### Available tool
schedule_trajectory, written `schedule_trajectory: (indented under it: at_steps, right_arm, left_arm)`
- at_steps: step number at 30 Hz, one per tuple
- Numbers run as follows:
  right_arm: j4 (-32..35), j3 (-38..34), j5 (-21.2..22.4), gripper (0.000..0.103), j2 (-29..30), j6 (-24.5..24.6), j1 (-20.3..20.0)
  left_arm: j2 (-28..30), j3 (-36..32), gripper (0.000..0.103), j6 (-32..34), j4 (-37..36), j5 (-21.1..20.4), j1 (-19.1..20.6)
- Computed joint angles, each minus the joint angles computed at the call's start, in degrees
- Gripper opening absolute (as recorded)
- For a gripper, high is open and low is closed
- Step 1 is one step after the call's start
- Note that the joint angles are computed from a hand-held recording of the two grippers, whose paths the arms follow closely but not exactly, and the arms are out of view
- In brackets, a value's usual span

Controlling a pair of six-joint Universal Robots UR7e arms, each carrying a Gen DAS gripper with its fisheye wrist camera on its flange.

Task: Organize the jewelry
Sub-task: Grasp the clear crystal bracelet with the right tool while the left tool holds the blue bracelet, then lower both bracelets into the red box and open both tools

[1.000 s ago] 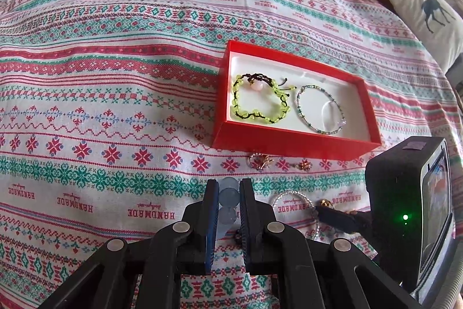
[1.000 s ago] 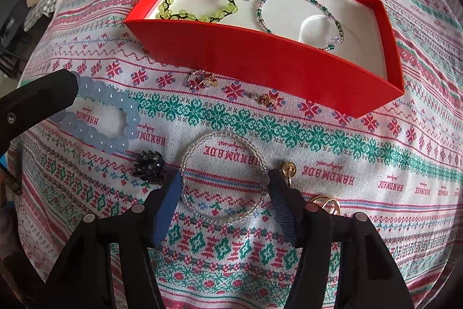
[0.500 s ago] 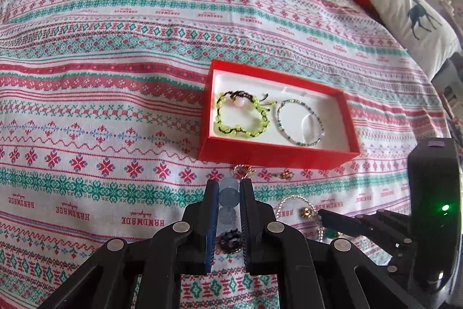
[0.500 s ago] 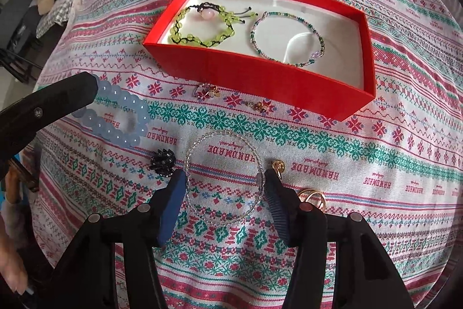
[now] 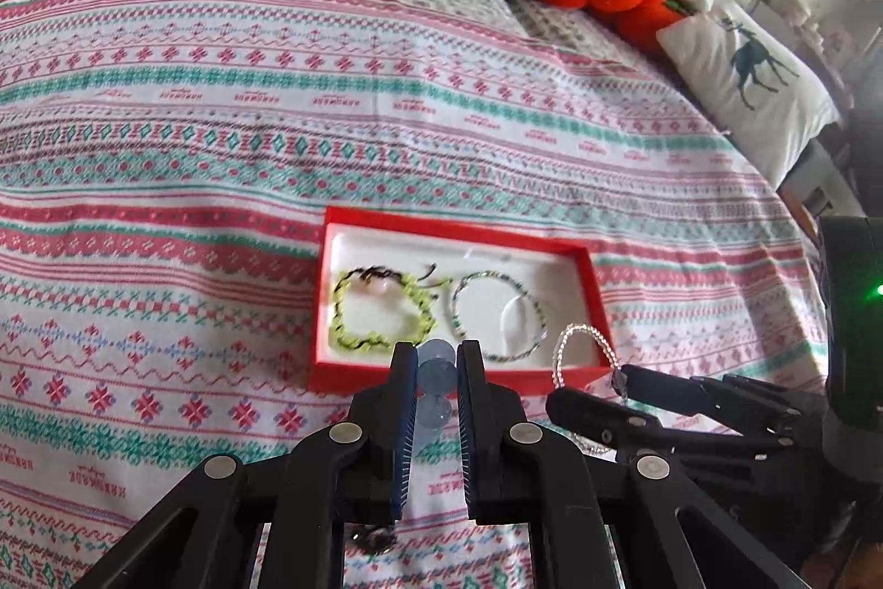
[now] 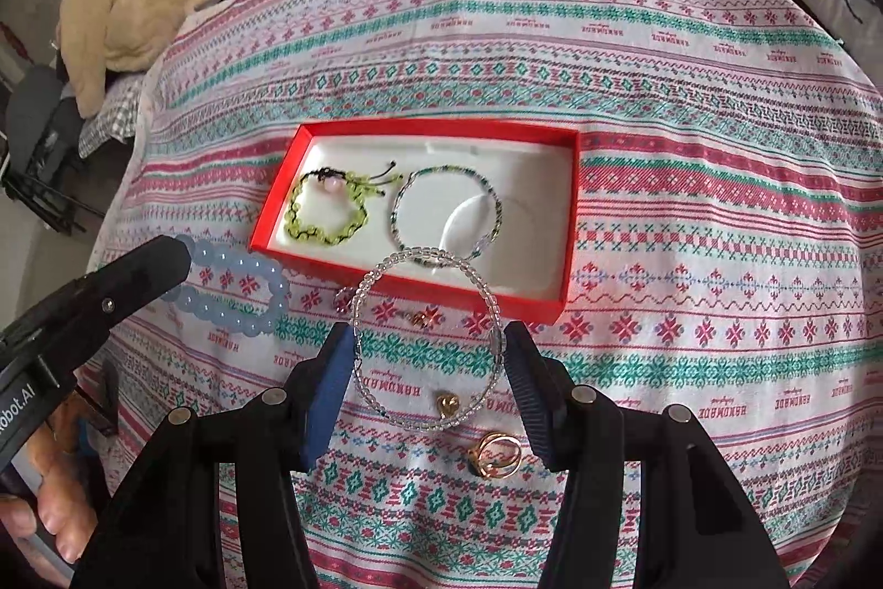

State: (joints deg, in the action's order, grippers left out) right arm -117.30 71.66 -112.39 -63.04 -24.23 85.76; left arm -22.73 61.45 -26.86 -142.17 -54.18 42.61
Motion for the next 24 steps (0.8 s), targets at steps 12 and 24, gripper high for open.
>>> schedule_trajectory:
  at_steps: [12, 24]
  right_arm:
    - [-3.74, -4.65, 1.23, 0.058, 2.29, -0.02, -1.05]
    - [-6.16, -5.48, 2.35, 0.058, 3.91, -1.47, -1.72]
  left_arm:
    - [5.02, -6.87, 0.009, 2.93, -5.92, -3.76, 0.85]
    - [8.66, -12.05, 0.009, 0.93, 0.72, 1.16, 3.02]
